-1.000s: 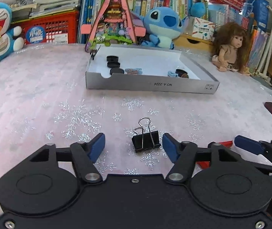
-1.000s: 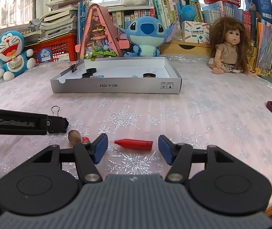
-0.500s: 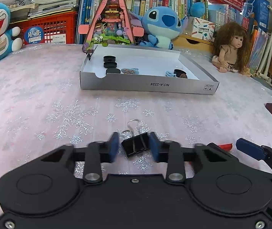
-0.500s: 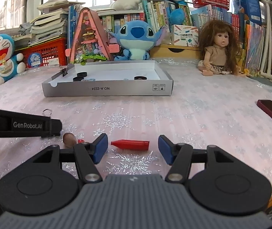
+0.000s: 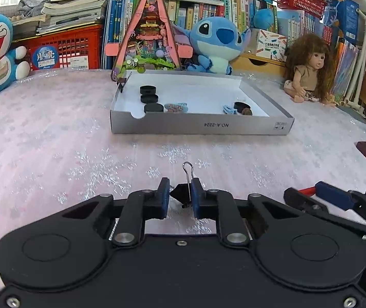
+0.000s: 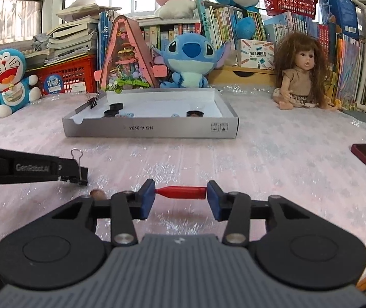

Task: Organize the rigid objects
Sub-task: 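Close the left tool on the black binder clip while the right tool grasps a red crayon, then carry the binder clip and red crayon over the white tray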

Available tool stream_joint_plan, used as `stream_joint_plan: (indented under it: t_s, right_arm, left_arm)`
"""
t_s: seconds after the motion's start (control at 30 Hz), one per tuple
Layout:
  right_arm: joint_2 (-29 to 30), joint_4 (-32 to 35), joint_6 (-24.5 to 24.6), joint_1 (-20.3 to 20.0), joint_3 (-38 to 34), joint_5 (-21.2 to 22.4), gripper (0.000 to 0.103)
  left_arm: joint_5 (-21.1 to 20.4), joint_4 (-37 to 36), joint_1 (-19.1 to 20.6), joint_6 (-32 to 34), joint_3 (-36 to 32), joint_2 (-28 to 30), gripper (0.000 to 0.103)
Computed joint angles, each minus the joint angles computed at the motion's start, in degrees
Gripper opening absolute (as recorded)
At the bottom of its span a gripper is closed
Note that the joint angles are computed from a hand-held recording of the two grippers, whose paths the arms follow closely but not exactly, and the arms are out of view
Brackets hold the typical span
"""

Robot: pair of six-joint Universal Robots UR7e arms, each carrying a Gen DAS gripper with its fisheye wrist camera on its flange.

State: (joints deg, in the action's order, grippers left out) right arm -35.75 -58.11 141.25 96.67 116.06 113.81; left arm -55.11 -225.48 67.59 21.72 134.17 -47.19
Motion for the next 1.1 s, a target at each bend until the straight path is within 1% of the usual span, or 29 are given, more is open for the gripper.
stream_joint_plan:
  t_s: [0.1, 0.57, 0.63, 0.7, 0.77, 0.93, 1.1]
  right_arm:
    - [-0.5, 0.1, -0.2, 0.1, -0.3, -0.4, 0.049]
    - [-1.4, 1.0, -0.9, 0.0, -0.9, -1.2, 0.049]
    - [-1.4, 1.0, -0.8, 0.0, -0.8, -1.2, 0.049]
    - [-1.4, 1.2, -0.7, -0.1, -0.7, -1.2, 0.049]
    - [-1.3, 1.3, -0.7, -0.1, -0.7, -1.1, 0.049]
    - [-1.1, 1.2, -0.5, -0.2, -0.7, -1.0, 0.049]
    - [-1.0, 0.9, -0.9, -0.3, -0.5, -1.2, 0.049]
  left_arm:
    - [0.3, 0.2, 0.1, 0.4, -0.7, -0.2, 0.016]
    - [-0.7, 1.0, 0.9, 1.6, -1.4, -1.3, 0.016]
    - [-1.2, 1.6, 1.1, 1.9, -1.2, -1.6, 0.020]
    - [-0.5, 0.5, 1.1, 2.8, -0.9, -0.9, 0.020]
    - [0.1, -0.4, 1.1, 3.4, -0.6, -0.4, 0.026]
    - [0.5, -0.2, 1.1, 1.8, 0.3, -0.3, 0.038]
    - [1.2, 0.3, 0.9, 1.3, 0.3, 0.5, 0.037]
